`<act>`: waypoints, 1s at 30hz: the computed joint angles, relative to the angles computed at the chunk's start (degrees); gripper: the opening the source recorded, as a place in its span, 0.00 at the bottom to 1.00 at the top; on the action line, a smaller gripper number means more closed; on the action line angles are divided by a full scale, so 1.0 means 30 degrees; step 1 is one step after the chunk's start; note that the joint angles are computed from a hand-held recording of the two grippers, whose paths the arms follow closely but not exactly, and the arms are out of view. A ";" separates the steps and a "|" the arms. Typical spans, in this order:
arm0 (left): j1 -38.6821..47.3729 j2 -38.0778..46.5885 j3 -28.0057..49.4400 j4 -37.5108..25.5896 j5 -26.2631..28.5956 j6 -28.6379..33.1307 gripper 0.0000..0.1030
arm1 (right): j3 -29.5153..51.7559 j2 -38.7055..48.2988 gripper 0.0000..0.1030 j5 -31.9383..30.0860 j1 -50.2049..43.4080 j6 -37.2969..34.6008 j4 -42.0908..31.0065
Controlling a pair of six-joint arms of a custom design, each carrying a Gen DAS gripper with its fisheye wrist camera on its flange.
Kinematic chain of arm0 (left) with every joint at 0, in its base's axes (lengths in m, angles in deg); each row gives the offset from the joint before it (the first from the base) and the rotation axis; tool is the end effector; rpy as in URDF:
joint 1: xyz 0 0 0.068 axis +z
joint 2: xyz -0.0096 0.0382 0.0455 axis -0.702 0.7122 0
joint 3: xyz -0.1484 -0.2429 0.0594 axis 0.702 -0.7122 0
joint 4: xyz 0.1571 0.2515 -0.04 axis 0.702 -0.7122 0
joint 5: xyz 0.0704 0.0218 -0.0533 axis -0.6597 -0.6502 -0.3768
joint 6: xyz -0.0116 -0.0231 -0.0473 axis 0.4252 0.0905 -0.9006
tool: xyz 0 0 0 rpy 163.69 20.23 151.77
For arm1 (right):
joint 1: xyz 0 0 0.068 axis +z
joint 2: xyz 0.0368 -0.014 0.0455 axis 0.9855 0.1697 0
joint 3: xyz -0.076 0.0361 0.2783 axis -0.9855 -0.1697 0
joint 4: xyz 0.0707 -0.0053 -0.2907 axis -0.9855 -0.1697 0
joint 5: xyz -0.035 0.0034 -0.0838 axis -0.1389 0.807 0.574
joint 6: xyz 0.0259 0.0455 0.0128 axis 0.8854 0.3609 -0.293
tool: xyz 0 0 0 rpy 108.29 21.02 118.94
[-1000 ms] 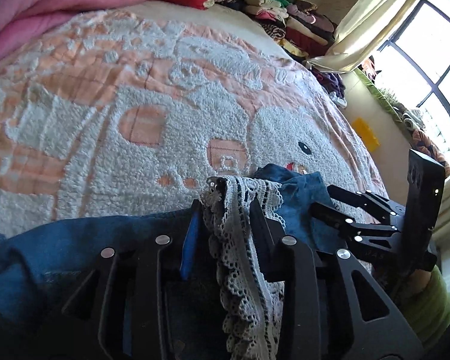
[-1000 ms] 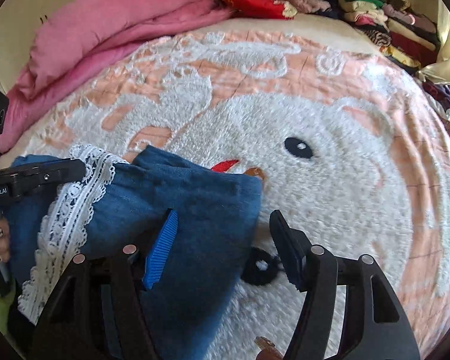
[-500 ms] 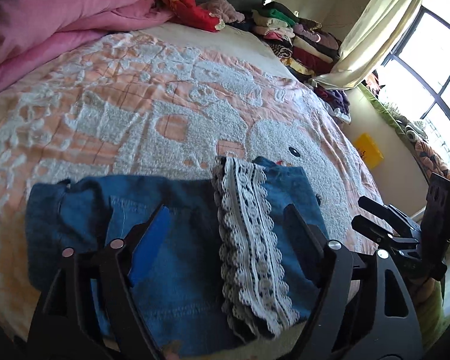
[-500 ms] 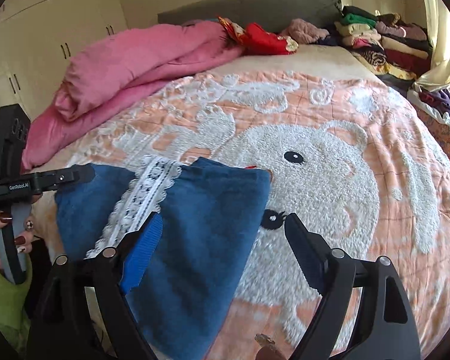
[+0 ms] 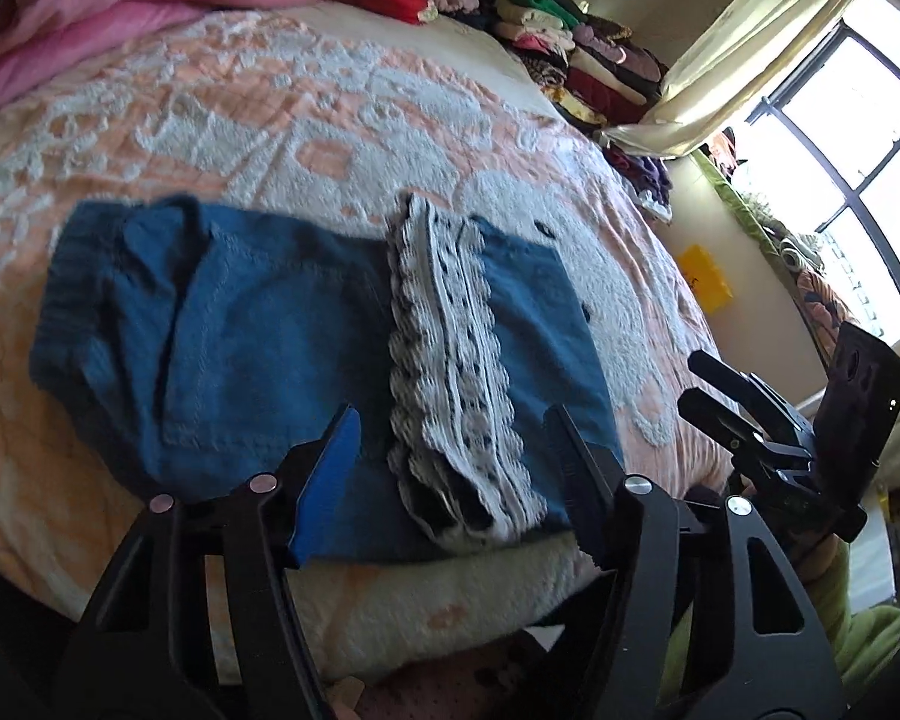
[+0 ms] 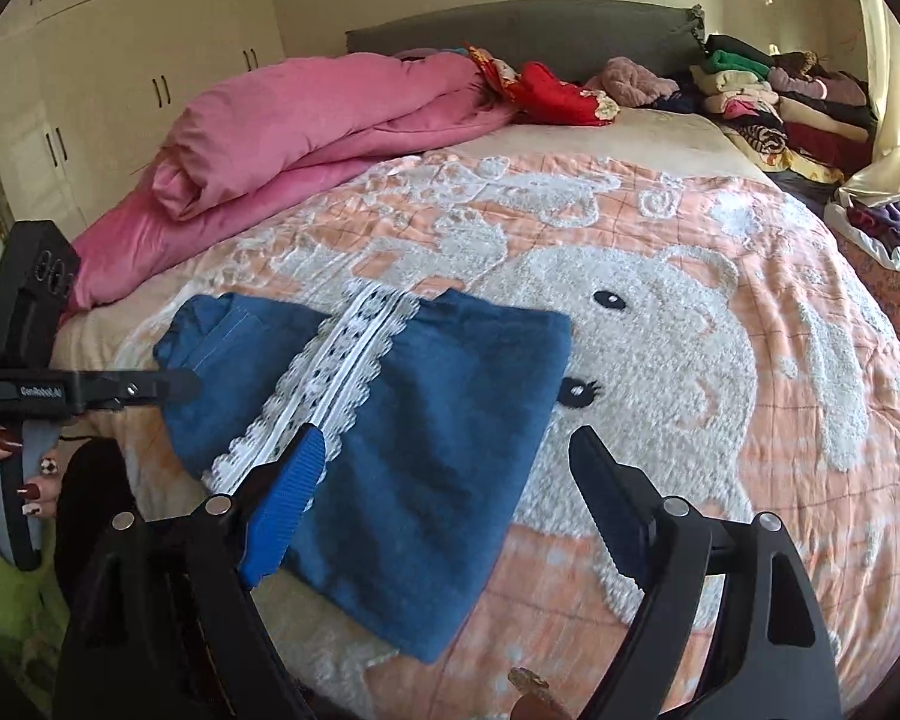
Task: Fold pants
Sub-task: 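Lower the folded hem flat and open both tools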
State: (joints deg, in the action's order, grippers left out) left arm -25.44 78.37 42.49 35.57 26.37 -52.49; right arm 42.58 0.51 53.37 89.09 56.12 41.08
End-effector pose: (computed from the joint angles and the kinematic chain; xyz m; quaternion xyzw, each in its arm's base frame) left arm 0.2629 0.0672 0.1005 0.0290 0.9248 -0.2687 0.2679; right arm 0.2576 0.0499 0.1157 -0.1472 0.8943 0.1456 0.3967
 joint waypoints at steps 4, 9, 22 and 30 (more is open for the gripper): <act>-0.0613 0.0889 -0.0425 0.0206 -0.0109 -0.0364 0.55 | -0.0470 0.0008 0.80 0.0162 0.0502 0.0085 0.0086; -0.2277 0.1908 -0.1001 0.2308 -0.1741 -0.1880 0.58 | -0.0866 0.0133 0.80 0.0389 0.0909 0.0209 0.0227; -0.2344 0.0958 -0.1864 0.2410 -0.3379 -0.0677 0.13 | -0.0481 0.1415 0.76 0.1595 0.3440 0.0003 0.0192; -0.2749 0.1021 -0.1964 0.3125 -0.4430 -0.0638 0.19 | 0.0365 0.4418 0.70 0.2154 0.3546 -0.0021 0.0314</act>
State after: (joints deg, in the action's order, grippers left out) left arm -33.69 81.44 36.60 44.94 13.08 -54.40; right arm 43.68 13.76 59.83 99.73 56.06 42.02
